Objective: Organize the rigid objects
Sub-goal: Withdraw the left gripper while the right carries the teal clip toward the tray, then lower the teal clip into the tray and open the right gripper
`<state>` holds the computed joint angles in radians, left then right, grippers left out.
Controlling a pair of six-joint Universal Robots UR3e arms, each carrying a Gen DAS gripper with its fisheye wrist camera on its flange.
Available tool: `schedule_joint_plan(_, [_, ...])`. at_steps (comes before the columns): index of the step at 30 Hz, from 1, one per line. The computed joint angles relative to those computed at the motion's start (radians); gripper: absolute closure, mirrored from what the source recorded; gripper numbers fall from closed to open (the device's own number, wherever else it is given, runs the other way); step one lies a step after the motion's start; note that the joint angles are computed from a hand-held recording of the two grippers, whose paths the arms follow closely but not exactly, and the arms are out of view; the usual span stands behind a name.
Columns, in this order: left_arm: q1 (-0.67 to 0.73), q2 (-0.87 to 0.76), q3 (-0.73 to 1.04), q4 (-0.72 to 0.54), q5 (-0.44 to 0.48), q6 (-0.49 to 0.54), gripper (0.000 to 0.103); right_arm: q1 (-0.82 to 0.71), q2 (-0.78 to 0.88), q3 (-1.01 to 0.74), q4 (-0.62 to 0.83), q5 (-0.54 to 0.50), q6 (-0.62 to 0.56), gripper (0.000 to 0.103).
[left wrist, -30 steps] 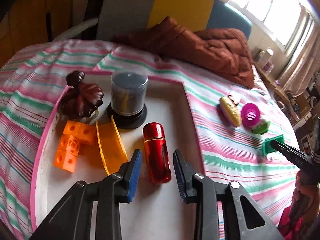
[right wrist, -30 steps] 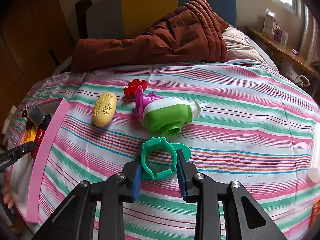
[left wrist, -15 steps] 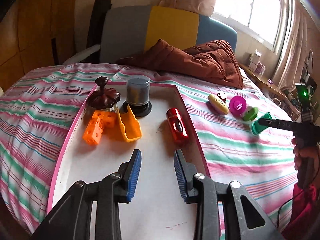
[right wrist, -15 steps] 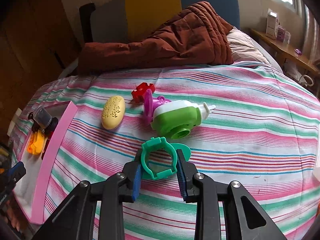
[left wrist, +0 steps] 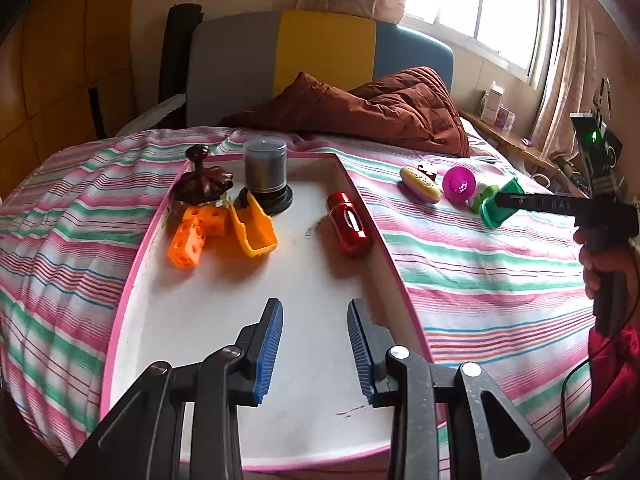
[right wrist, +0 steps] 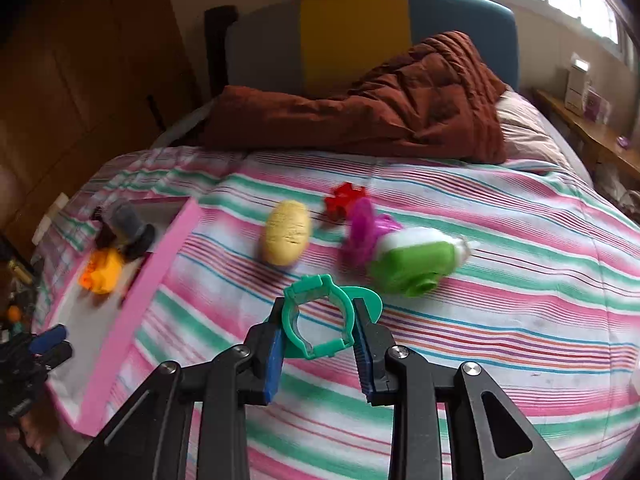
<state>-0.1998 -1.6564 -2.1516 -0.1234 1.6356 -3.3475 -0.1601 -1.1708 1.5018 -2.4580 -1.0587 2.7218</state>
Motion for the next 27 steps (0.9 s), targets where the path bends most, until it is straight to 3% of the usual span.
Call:
schedule_joint_plan(9, [0.054,0.077,-0.084,0.014,-0.049,0.02,0.07,0.179,0.029,-0.112,0.082,0.06,0.02,0.072])
schedule_joint_plan(19, [0.163,0.172,-0.173,0.009,-0.127,0.049,0.07,0.389,0.242,-0.459,0.217,-0.037,-0.017,0.072])
schedule_joint_plan(27, [0.23,0.21,-0.196,-0.012,-0.172,0.047,0.07,0.456,0.399,-0.726,0.368,-0.104,-0.08,0.072])
